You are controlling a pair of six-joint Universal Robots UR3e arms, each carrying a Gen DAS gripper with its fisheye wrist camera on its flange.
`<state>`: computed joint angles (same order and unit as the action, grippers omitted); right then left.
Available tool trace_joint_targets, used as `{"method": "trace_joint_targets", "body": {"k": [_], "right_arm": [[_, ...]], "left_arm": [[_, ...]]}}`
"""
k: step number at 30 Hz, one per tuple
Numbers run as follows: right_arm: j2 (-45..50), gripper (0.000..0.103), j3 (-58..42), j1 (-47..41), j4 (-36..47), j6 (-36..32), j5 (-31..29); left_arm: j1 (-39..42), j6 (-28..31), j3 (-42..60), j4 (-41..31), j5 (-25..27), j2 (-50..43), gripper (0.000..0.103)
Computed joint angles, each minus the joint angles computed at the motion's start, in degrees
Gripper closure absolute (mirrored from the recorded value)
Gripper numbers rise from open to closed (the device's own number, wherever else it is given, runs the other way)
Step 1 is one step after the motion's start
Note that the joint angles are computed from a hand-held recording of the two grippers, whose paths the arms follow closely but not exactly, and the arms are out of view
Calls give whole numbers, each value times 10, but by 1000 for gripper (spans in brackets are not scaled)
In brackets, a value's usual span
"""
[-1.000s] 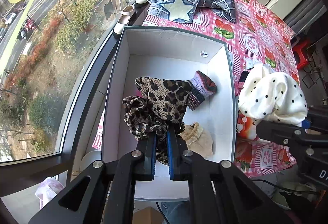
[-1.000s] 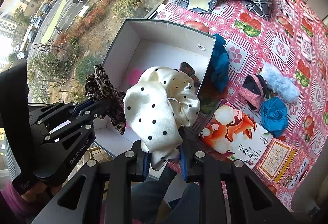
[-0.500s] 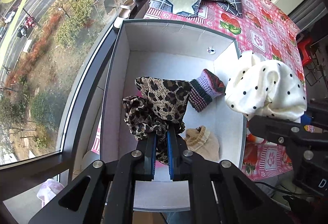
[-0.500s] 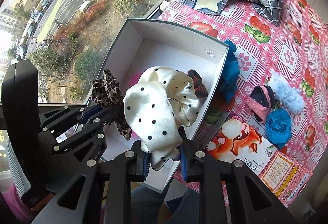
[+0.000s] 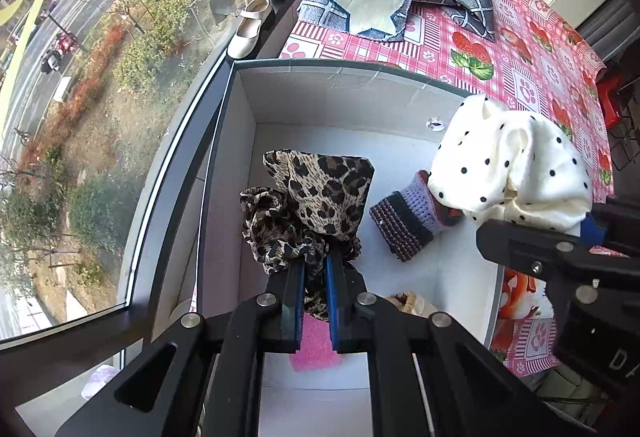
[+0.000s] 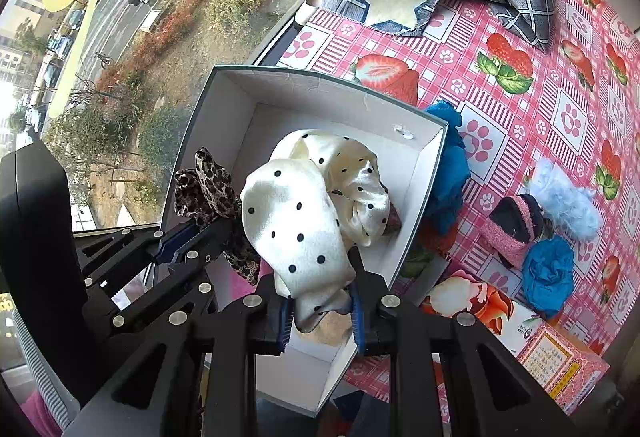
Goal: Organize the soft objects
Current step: 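Lower both grippers into the box and open them to release the scrunchies, then withdraw both grippers and reach toward the blue cloth and blue fluffy item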
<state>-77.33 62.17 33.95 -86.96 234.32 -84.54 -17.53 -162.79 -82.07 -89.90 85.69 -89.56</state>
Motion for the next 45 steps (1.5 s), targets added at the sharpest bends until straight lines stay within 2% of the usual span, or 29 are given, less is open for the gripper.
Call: {"method": "trace_joint_targets", "body": {"k": [7,10,12,13,14,15,16,17,19,22,24,25,26,30,36,41,45], "right_arm": [[-11,79,34,-15,-17,-7,7],[-18,79,45,-16,-29,-5,7],[-25,79,54,-19,-37,-8,11],[-27,78,56,-20,-39,-9,12],[-30,78,59,-22,-39,-11,15],[-34,75,63,-24,-41,-12,18],[-37,60,67,-25,-43,-11,19],[-39,40,67,-23,-43,-7,13],[-42,33,60,-18,-38,0,-6],[-51,33,62,-26,-32,-1,1],[-60,29,68,-30,-29,1,3],[-67,14,73,-32,-28,4,3],[-77,3,80,-35,-29,8,1],[-134,2,123,-59,-21,15,6],[-278,2,212,-139,26,10,31],[-404,2,259,-229,110,-21,57],[-512,2,282,-343,201,-88,98]], "left_arm": [[-7,1,8,8,7,-18,93],[-10,-1,6,16,7,-20,90],[-10,1,3,20,4,-16,77],[-9,2,3,21,0,-15,58],[-8,3,3,21,-3,-13,35],[-8,4,3,22,-7,-10,25],[-5,4,0,26,-14,-4,19],[-2,6,-1,27,-23,1,19],[2,5,5,18,-38,0,16],[7,-1,4,16,-55,3,0],[16,1,9,0,-77,3,0],[23,3,15,-13,-93,0,0],[29,4,22,-26,-108,-2,0],[40,0,50,-60,-149,-10,0],[13,-9,131,-102,-168,-43,0],[-56,-39,233,-114,-127,-105,0],[-114,-71,343,-133,-98,-185,0]]}}
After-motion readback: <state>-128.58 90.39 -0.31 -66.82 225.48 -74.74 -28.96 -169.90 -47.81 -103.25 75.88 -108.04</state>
